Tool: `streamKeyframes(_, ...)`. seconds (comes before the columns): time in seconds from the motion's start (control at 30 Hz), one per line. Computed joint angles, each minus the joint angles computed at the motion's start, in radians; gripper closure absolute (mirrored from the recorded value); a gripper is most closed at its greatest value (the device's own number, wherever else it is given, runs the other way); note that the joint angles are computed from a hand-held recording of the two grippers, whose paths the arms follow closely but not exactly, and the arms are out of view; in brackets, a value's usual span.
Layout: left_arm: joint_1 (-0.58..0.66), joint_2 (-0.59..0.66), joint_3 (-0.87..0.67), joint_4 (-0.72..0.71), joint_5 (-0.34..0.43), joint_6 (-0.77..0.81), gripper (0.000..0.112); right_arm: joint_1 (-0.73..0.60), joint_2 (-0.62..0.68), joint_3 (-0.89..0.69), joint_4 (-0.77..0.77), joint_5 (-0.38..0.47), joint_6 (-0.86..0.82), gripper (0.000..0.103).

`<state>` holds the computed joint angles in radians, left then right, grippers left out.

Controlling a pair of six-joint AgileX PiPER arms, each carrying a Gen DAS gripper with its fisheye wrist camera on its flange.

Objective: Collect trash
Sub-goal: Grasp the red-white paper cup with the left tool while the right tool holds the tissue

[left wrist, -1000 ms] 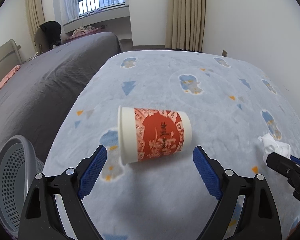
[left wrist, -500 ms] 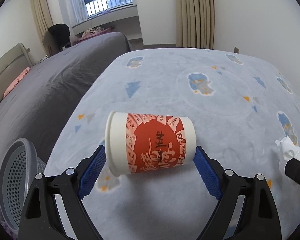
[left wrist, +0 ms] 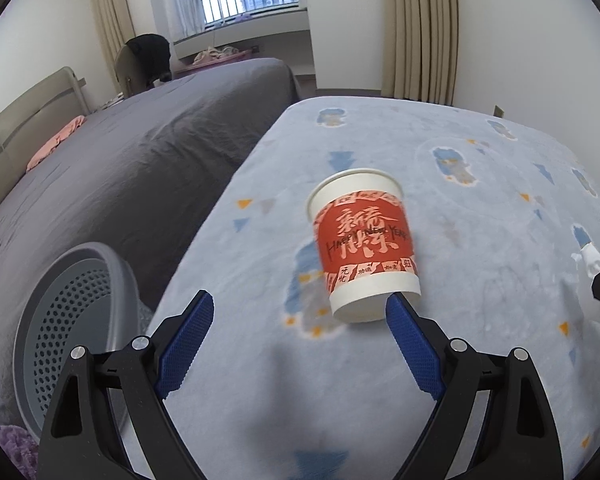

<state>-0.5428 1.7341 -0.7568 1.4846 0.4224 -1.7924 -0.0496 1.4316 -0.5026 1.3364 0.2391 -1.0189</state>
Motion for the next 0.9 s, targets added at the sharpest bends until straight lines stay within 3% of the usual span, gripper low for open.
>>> streamKeyframes(0.23, 0.030, -0.087, 0.073, -0.003, -0.037, 0.042, 0.026, 0.002, 0.003, -0.007, 0.006, 0.004, -0.004, 0.070)
streamKeyframes(0.37, 0.036, -0.095, 0.030, -0.122, -0.086, 0.175, 0.026, 0.009, 0.004, -0.009, 0.006, 0.002, 0.000, 0.070)
streamKeyframes(0.7, 0.039, 0.087, -0.221, -0.519, -0.099, 0.615, 0.026, 0.017, 0.004, -0.015, -0.002, 0.005, 0.016, 0.070)
streamKeyframes(0.9, 0.060, 0.173, -0.295, -0.644, -0.079, 0.759, 0.026, 0.014, 0.006, -0.019, -0.010, 0.017, 0.019, 0.070)
